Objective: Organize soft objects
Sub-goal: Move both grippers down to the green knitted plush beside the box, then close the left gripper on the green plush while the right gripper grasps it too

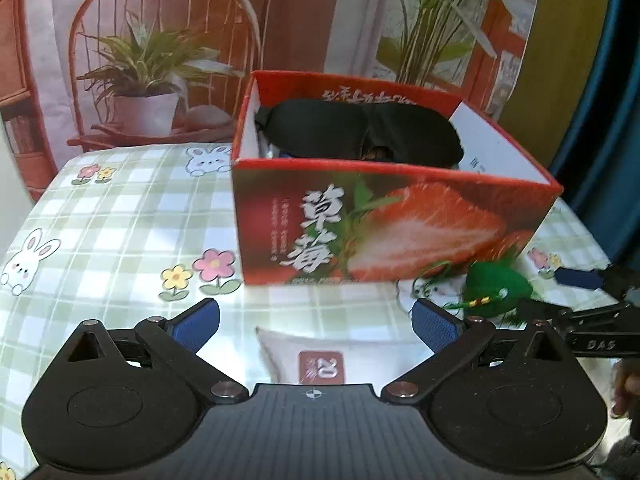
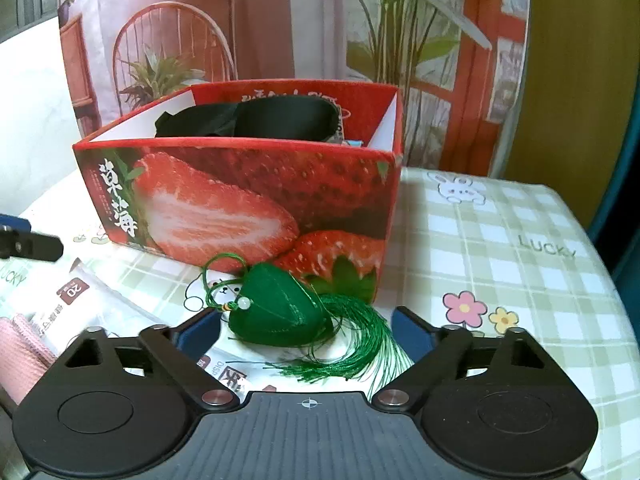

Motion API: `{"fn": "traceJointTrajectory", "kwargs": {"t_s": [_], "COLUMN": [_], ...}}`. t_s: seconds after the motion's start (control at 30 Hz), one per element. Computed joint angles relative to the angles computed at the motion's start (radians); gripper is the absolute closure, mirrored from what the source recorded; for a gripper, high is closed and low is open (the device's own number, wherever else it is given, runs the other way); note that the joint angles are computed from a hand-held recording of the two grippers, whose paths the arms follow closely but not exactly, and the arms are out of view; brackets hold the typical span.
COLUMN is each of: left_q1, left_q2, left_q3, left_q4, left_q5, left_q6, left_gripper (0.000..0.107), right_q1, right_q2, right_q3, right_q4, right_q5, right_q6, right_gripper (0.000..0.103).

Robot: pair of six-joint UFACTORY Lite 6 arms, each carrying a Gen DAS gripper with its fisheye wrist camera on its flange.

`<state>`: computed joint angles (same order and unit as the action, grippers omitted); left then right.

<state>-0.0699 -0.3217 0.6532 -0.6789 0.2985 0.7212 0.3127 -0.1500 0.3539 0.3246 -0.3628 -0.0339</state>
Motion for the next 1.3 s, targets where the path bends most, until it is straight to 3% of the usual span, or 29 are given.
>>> {"fn": "traceJointTrajectory", "kwargs": {"t_s": [0.37, 0.47, 0.77, 0.97, 1.1, 1.3], "left_q1": [-0.017, 0.009, -0.014, -0.023, -0.035, -0.047], "left_q2": [0.002, 0.003, 0.067, 0.217, 0.335, 0.512], "left_q3": [-0.065, -0.067, -0.022, 0.086, 0.172, 0.271], "left_q4": [-0.132, -0.201, -0.348, -0.515, -0.588, -0.662], "left_q5": [-0.040, -0.027, 0.005, 0.075, 0.129, 0.213], "left_q6": [0.078, 0.148, 0.302, 0.468, 0.525, 0.535], "left_gripper": [0.004, 0.004, 0.005, 0.020, 0.022, 0.029], "right_q1": [-0.062, -0.071, 0.021, 0.066, 0.067, 0.044], "right_q2": [0.175, 0.229, 0.281, 0.292, 0.278, 0.303], "right_q3": [0.097, 0.138, 0.183, 0.220, 0.208, 0.217], "right_q4": [-0.327, -0.449, -0.610, -0.616, -0.512, -0.541], "right_q5": [-0.032, -0.027, -0.069, -0.050, -0.042, -0.064], "right_q6": [0.244, 0.371, 0.515, 0.510, 0.411, 0.432], "right_gripper": [0.034, 0.043, 0.050, 0.051, 0.050, 0.050]}}
